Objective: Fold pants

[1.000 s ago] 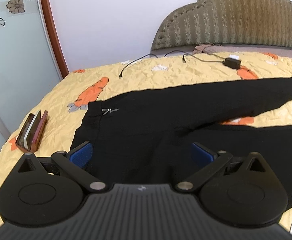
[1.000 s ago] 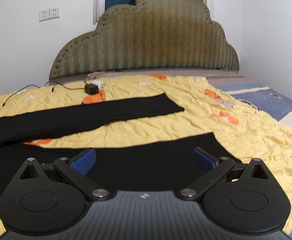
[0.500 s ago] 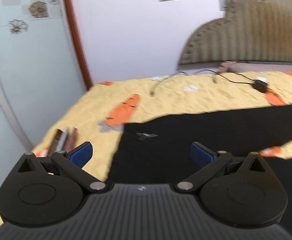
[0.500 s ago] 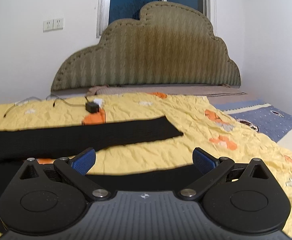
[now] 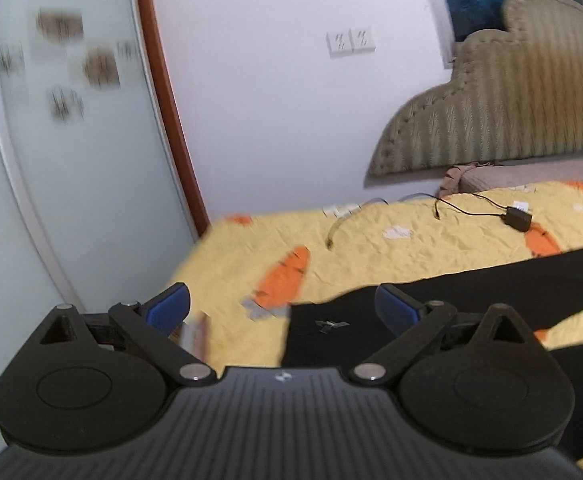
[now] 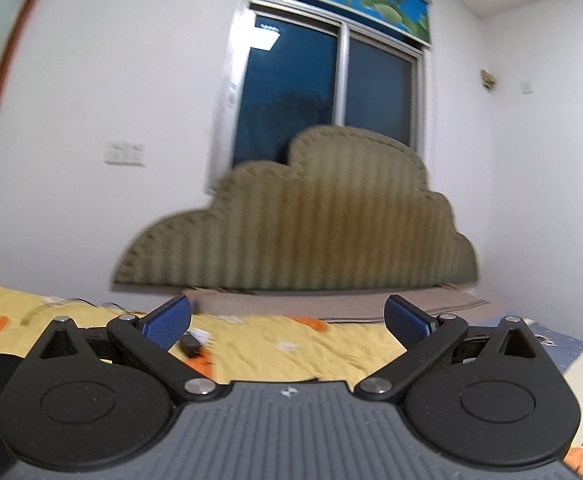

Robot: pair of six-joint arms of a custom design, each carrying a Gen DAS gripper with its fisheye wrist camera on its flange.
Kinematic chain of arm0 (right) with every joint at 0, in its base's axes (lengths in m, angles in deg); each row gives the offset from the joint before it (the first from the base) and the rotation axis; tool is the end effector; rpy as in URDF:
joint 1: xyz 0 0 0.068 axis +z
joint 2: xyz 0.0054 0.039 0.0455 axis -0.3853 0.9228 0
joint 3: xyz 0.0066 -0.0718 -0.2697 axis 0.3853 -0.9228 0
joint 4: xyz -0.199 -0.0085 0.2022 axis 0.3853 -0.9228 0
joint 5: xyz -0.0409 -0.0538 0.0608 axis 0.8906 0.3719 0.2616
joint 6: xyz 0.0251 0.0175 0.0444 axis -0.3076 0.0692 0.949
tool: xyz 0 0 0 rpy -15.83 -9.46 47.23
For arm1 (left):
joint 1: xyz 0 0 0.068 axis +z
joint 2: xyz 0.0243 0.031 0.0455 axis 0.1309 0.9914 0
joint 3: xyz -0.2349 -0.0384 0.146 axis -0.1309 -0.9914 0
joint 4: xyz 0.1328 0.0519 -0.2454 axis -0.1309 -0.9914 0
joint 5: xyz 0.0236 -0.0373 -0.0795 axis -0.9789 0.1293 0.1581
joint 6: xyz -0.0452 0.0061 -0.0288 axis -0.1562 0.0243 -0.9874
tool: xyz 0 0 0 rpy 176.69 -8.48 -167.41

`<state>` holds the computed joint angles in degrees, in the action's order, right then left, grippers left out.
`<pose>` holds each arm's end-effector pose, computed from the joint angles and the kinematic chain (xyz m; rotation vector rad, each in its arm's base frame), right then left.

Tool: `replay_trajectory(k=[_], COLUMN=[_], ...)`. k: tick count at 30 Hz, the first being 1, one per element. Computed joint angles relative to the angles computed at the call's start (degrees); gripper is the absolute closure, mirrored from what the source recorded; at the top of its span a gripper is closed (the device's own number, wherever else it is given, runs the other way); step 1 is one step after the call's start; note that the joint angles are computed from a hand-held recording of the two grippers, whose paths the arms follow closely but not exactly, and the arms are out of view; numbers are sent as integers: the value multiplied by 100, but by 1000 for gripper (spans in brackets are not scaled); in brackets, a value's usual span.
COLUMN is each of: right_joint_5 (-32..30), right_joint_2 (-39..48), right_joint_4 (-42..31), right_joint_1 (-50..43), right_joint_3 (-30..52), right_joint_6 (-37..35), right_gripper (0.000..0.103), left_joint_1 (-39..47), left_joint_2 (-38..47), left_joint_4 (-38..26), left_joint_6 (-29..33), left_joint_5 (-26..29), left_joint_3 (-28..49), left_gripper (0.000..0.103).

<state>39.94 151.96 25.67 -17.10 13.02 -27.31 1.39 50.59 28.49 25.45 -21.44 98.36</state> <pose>0.2903 0.0107 0.3172 0.2595 1.6902 -0.4011 0.3520 -0.0245 0.2682 -0.0473 1.9568 0.3649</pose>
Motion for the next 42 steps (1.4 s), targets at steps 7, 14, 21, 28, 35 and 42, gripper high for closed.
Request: replay_trajectory(k=[7, 14, 21, 28, 35, 42], right_joint_5=[-209, -82, -1396, -3000, -2422, -1535], right_joint_2=[-1597, -3172, -3556, -2845, -2428, -720], right_joint_4=[-933, -1709, -2779, -3016, -2514, -1112], right_joint_1=[326, 272, -1233, -3889, -3472, -2639], right_joint_3=[-539, -573, 346, 1398, 616, -119], right_joint_6=[455, 262, 757, 1508, 1055, 1281], right_gripper=[0, 0, 0, 0, 0, 0], left_joint_1=[-305, -909, -2478, -2946, -1793, -491], left_joint_2=[-2163, -3723, -3849, -3205, -2244, 622], left_joint_4=[-428, -1541, -2093, -2319, -1814, -596], left_joint_6=[894, 1153, 1820, 1704, 1356, 989], left_joint_5=[-649, -1243, -2442, -2497, -1289, -834], left_joint_3=[-1045, -890, 110, 1342, 873, 1269], left_gripper=[1, 0, 0, 0, 0, 0])
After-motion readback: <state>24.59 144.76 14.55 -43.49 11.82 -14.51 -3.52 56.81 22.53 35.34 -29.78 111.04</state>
